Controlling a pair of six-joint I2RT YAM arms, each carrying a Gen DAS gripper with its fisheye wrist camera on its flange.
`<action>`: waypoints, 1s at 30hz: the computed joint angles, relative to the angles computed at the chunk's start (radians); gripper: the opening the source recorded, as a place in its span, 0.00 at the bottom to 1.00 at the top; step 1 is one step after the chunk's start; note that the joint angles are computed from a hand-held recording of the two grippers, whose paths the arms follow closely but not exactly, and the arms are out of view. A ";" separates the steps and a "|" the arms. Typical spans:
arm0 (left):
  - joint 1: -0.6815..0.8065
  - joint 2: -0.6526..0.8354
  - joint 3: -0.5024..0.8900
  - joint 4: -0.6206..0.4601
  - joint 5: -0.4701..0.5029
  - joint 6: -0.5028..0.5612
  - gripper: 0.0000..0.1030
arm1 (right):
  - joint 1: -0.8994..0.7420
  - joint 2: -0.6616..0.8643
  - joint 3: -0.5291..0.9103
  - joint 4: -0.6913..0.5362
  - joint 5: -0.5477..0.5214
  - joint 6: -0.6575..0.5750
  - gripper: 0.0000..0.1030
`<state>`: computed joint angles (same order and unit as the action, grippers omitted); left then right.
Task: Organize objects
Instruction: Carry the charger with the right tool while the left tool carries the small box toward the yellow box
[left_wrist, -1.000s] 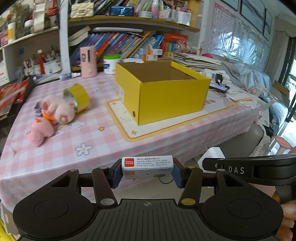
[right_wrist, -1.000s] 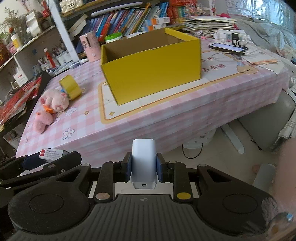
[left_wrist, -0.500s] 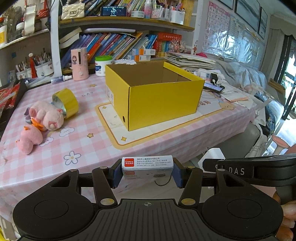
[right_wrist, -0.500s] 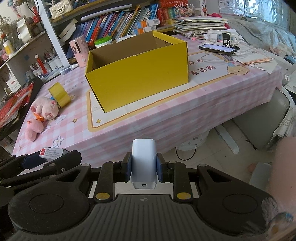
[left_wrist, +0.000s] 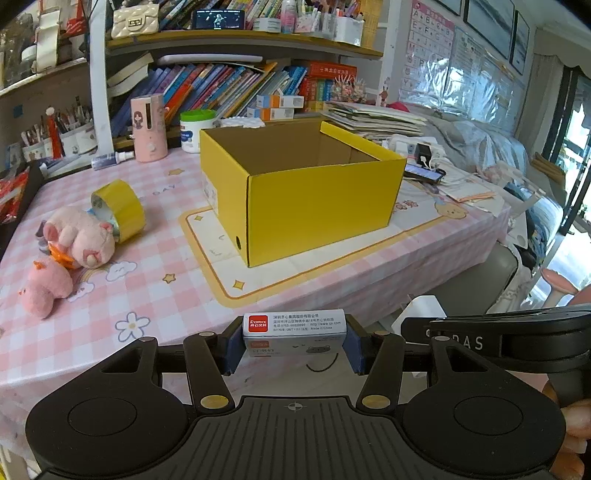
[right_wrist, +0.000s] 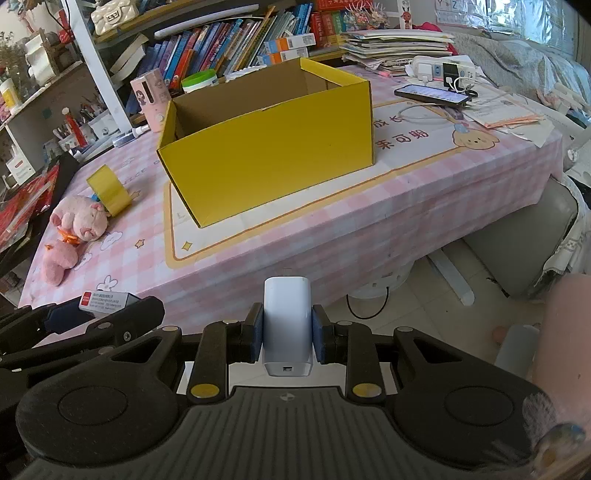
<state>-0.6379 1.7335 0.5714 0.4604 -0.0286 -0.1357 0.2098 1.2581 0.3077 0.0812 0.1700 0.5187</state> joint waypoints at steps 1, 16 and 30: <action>-0.001 0.003 0.004 0.000 0.001 0.000 0.51 | -0.007 0.008 0.004 0.004 -0.004 -0.005 0.24; 0.008 0.075 0.098 0.014 0.017 -0.020 0.51 | -0.093 0.125 0.097 0.036 -0.058 -0.107 0.24; -0.024 0.192 0.322 0.021 -0.036 -0.010 0.51 | -0.264 0.223 0.281 0.027 -0.130 -0.294 0.24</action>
